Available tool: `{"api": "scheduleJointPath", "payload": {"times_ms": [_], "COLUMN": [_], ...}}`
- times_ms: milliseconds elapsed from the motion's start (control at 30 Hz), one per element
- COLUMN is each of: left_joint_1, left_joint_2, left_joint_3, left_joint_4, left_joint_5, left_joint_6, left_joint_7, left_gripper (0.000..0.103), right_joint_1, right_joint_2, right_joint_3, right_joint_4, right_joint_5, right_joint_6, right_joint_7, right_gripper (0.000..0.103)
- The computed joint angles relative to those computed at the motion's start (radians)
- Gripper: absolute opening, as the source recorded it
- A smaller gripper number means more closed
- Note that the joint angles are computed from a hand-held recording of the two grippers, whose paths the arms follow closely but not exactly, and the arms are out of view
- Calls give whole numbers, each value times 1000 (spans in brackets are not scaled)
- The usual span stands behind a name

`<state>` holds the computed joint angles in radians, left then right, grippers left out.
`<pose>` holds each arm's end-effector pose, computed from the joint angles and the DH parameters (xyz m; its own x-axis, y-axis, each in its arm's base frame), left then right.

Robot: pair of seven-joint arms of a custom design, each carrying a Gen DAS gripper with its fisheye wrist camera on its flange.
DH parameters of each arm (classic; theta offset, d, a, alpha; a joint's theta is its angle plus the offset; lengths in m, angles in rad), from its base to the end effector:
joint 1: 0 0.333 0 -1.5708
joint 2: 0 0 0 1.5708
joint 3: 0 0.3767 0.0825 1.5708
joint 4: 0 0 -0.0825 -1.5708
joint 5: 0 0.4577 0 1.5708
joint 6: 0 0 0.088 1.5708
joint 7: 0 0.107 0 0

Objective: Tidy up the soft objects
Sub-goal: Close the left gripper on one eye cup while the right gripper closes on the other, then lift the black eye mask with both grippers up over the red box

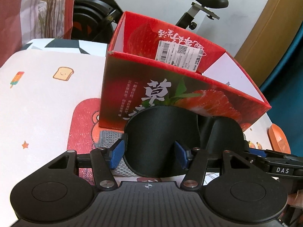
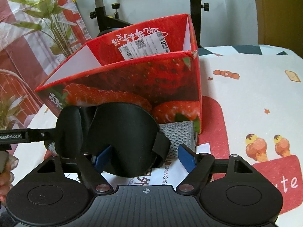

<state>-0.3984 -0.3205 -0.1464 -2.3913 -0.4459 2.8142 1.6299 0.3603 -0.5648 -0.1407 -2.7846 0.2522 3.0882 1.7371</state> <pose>0.4666 -0.2649 0.5451 -0.3378 -0.8924 0.2992 -0.7722 0.0810 -0.6302 0.4155 0.0699 0.4766 -0.0346 -0.9223 -0.3848 -0.6883 0.3011 -0.6599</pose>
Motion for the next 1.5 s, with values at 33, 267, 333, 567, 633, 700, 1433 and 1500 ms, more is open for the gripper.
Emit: {"api": "scheduleJointPath", "payload": {"times_ms": [33,267,333,567,633,700,1433,1500], "left_joint_1": [-1,10,5,16,13,19,-101,-97], "left_joint_2": [0,7,17,37,30,19,-131,-145], "left_joint_3": [2,5,10,2,5,-1,49,45], "left_joint_4": [0,7,19,37,33,23,-80,-89], "left_joint_5": [-3,-4,-12,-43,-61,-62,-121,-106], "left_joint_6": [-2,-13,-38,-75,-73,-63,61,71], "left_joint_7": [-1,-43,-28,-1,15,9,58,40], "left_gripper": [61,62,63,67,65,55,13,13], "right_joint_1": [11,52,57,81,81,80,69,69], "right_joint_2": [0,-2,0,-6,-8,-15,-166,-182], "right_joint_3": [-11,-42,-46,-62,-61,-58,-33,-31], "right_joint_4": [2,7,7,7,9,7,-50,-56], "right_joint_5": [3,24,30,48,51,53,-3,-8], "right_joint_6": [-2,0,3,9,7,6,41,43], "right_joint_7": [-6,-41,-45,-64,-65,-66,-22,-21], "right_gripper": [67,60,59,52,50,47,15,15]}}
